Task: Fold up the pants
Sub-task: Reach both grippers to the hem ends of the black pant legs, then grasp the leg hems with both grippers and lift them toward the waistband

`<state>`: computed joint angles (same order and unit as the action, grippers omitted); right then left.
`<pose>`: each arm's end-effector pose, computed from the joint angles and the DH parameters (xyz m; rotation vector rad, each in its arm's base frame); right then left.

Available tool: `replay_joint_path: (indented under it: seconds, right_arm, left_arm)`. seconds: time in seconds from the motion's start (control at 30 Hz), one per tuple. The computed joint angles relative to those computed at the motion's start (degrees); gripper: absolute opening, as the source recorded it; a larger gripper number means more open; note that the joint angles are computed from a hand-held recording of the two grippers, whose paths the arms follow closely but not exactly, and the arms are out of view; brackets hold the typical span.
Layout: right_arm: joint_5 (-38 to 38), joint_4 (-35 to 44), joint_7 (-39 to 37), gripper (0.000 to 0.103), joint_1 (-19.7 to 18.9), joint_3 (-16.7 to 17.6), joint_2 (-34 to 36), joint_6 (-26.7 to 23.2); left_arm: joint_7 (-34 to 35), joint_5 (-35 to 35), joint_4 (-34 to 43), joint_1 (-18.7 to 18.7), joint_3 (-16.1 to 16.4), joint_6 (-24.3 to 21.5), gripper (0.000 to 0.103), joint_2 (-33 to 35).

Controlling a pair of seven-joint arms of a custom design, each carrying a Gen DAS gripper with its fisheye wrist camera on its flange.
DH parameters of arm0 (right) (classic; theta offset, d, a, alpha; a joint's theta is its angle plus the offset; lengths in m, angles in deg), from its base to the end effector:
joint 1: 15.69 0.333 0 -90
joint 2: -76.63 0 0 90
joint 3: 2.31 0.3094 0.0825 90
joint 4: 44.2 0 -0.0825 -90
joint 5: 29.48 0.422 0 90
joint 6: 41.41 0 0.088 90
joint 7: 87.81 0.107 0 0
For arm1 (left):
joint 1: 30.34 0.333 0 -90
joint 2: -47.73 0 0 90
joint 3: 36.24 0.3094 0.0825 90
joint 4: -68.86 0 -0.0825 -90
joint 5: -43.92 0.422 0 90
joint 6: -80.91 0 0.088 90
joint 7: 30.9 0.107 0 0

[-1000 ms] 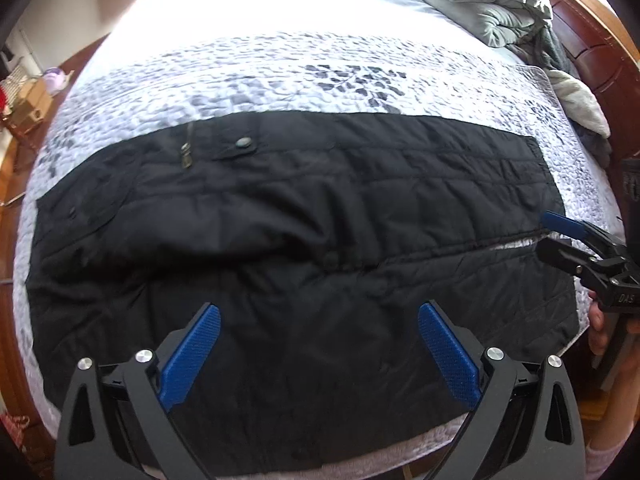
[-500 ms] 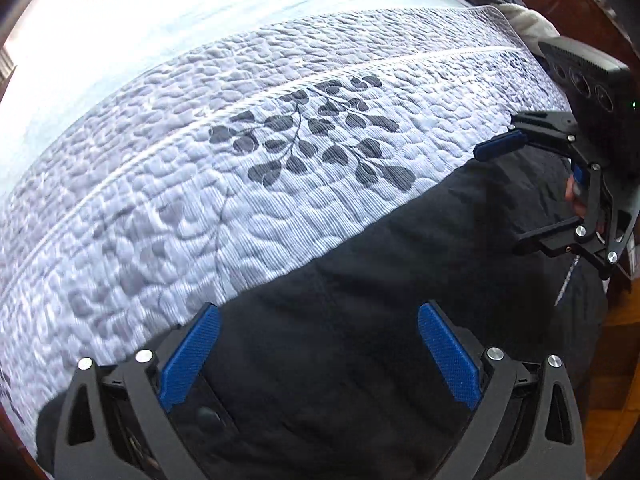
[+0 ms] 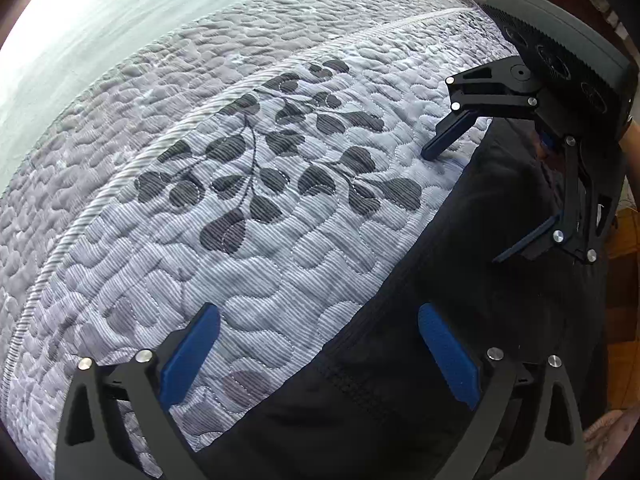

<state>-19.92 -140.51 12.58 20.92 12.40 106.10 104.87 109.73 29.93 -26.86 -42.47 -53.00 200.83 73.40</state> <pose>0.4780 0.5578 0.3226 -2.3662 1.3454 0.1910 0.6144 -0.3309 0.3319 0.4845 -2.8759 0.3997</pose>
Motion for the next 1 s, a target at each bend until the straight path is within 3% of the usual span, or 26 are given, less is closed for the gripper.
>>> replay_joint_path:
  seconds: [0.07, 0.1, 0.17, 0.27, 0.4, 0.5, 0.63, 0.7, 0.77, 0.8, 0.87, 0.9, 1.0]
  right_arm:
    - [2.6, -1.0, -2.2, 0.048, -1.5, 1.7, -0.6, 0.8]
    - [3.2, -1.8, -2.2, 0.045, -1.6, 1.8, -1.3, 1.0]
    - [1.7, -3.2, -2.2, 0.025, -0.6, 1.1, -2.9, 0.9]
    - [0.9, -6.7, -1.9, 0.011, 0.1, 0.8, -5.8, 3.9]
    - [-0.8, -13.1, -0.1, 0.007, 1.1, 0.4, -11.6, 10.0]
    - [-3.7, -16.2, 2.7, 0.006, 2.4, -0.4, -14.3, 14.1]
    - [-11.4, -18.3, 10.3, 0.006, 5.1, -2.7, -17.0, 15.8]
    - [-15.4, -19.0, 14.6, 0.006, 6.1, -3.5, -17.8, 16.0]
    - [-20.2, -18.4, 19.5, 0.006, 7.2, -4.5, -17.7, 16.3]
    - [-22.1, -17.3, 21.6, 0.006, 7.6, -4.8, -16.8, 16.2]
    - [-27.6, -16.5, 27.2, 0.006, 9.2, -6.1, -16.5, 14.5]
    - [-29.7, -16.1, 29.7, 0.006, 9.7, -6.4, -16.3, 14.0]
    - [-38.0, -15.2, 39.1, 0.006, 11.6, -7.7, -16.2, 12.6]
  left_arm:
    - [1.7, -0.9, 0.5, 0.8, -0.4, -2.1, 0.099, 0.1]
    - [2.5, -1.2, 0.5, 1.1, -0.4, -2.8, 0.099, -0.1]
    - [3.6, -1.2, -0.4, 1.0, -0.4, -2.7, 0.099, -0.8]
    - [4.8, -1.5, -0.4, 0.6, -0.6, -2.4, 0.099, -0.9]
    - [5.8, -0.5, 1.9, -0.6, -0.8, -4.1, 0.099, 0.9]
    - [5.9, -1.3, 5.3, -1.0, -1.4, -8.3, 0.099, 3.3]
    - [2.5, -3.9, 15.3, -1.0, -1.8, -22.4, 0.099, 9.6]
    - [-0.3, -4.0, 16.9, -1.4, -1.4, -25.5, 0.099, 10.6]
    - [-1.0, -2.8, 13.2, -2.1, -0.9, -21.4, 0.09, 8.1]
    - [-0.2, -2.4, 10.6, -1.7, -0.7, -19.3, 0.08, 6.2]
    - [0.9, -3.4, 8.9, -1.0, -1.1, -19.0, 0.054, 4.7]
    - [1.4, -4.2, 8.6, -0.5, -1.4, -20.2, 0.031, 4.2]
    - [5.0, -5.2, -0.7, -0.1, -1.5, -12.7, 0.019, -3.2]
